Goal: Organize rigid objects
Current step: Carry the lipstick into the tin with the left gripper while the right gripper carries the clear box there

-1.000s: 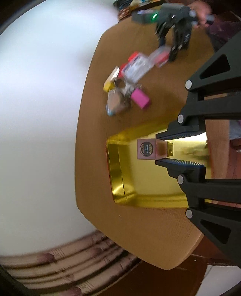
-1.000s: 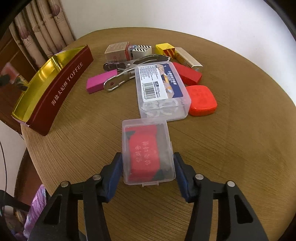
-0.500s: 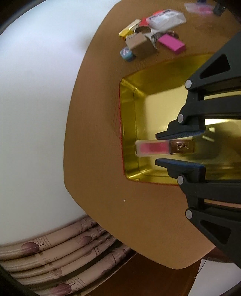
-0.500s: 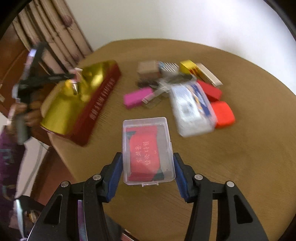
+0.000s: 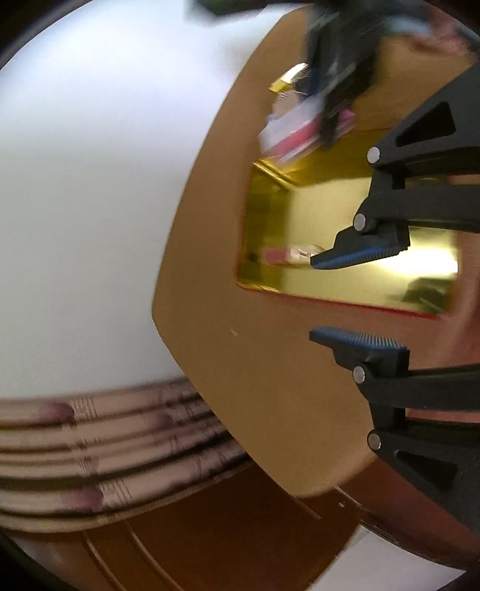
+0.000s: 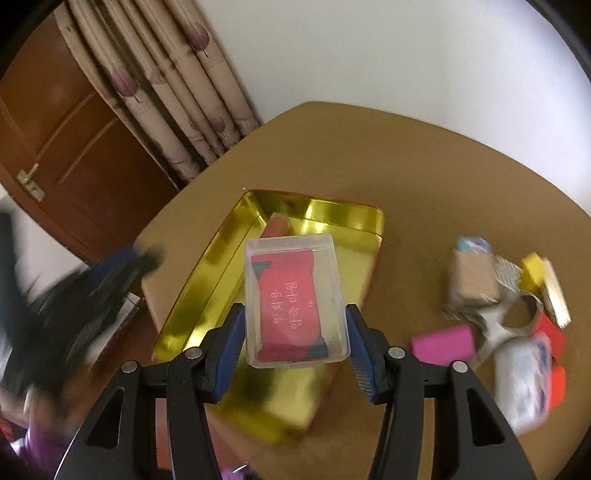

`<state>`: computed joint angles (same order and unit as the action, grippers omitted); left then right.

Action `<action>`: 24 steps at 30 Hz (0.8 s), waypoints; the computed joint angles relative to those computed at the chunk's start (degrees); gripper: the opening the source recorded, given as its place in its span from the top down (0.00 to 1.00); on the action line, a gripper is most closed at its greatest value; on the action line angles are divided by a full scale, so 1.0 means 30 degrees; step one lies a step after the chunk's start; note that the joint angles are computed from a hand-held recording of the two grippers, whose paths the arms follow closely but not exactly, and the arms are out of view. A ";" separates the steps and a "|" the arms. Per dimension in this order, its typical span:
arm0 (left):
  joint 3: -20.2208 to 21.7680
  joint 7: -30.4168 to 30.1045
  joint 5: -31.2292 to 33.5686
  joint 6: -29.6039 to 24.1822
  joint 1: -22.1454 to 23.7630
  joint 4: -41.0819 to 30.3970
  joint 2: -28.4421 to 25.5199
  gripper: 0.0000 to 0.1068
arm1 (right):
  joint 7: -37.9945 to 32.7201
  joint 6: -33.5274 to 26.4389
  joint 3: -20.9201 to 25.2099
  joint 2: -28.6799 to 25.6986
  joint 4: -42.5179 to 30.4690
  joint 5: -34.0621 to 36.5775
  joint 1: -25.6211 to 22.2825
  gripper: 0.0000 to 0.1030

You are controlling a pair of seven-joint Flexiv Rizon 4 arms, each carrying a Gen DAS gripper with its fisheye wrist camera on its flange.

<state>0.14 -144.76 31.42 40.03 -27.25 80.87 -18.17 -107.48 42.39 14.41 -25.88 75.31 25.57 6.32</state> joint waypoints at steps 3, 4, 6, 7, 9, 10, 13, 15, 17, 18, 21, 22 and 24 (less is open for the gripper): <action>0.0039 -0.1926 -0.0548 0.0906 -0.0050 0.2331 0.1315 0.68 | 0.1447 0.0097 -0.0402 -0.1175 -0.1019 -0.1083 0.1045 0.51; -0.0058 -0.2278 -0.0820 0.1130 0.0109 0.2882 0.1563 0.68 | 0.2067 0.0084 -0.0526 -0.1689 -0.1519 -0.1464 0.1356 0.51; -0.0256 -0.2723 -0.1469 0.1720 0.0552 0.3701 0.1777 0.68 | 0.2758 0.0054 -0.0530 -0.2295 -0.2064 -0.1960 0.1615 0.51; -0.0316 -0.2790 -0.1714 0.2028 0.0789 0.3952 0.1761 0.68 | 0.3080 0.0193 -0.0556 -0.2398 -0.2033 -0.2224 0.1727 0.51; -0.0420 -0.2795 -0.1545 0.1868 0.0846 0.3968 0.1714 0.68 | 0.3666 0.0217 -0.0559 -0.2750 -0.2241 -0.2687 0.1893 0.51; -0.0440 -0.2795 -0.1276 0.1620 0.0822 0.3783 0.1623 0.68 | 0.3965 0.0160 -0.0568 -0.2968 -0.2418 -0.2928 0.1999 0.51; -0.0483 -0.3206 -0.0502 0.1436 0.0617 0.3688 0.1621 0.68 | 0.4563 0.0681 -0.0650 -0.3120 -0.2188 -0.3634 0.2276 0.50; -0.0583 -0.3002 -0.0375 0.1411 0.0612 0.3628 0.1594 0.68 | 0.4597 0.1263 -0.0591 -0.2968 -0.1751 -0.3999 0.2300 0.49; -0.0663 -0.2875 -0.0181 0.1290 0.0498 0.3515 0.1557 0.68 | 0.4342 0.1413 -0.0149 -0.2886 -0.1701 -0.3674 0.1959 0.45; -0.0695 -0.2728 -0.0144 0.1207 0.0493 0.3370 0.1457 0.68 | 0.4243 0.1859 -0.0069 -0.2633 -0.1340 -0.3552 0.1850 0.43; -0.0771 -0.2399 -0.0014 0.0685 0.0290 0.2977 0.1241 0.68 | 0.3773 0.4378 0.0074 -0.1234 0.0793 -0.3100 0.1402 0.39; -0.0789 -0.2274 -0.0069 0.0649 0.0269 0.2897 0.1171 0.68 | 0.3461 0.5282 0.0217 -0.0525 0.1820 -0.2775 0.1066 0.35; -0.0786 -0.2021 -0.0141 0.0630 0.0224 0.2753 0.1025 0.68 | 0.2775 0.7222 0.0218 0.1115 0.4397 -0.2454 0.0495 0.23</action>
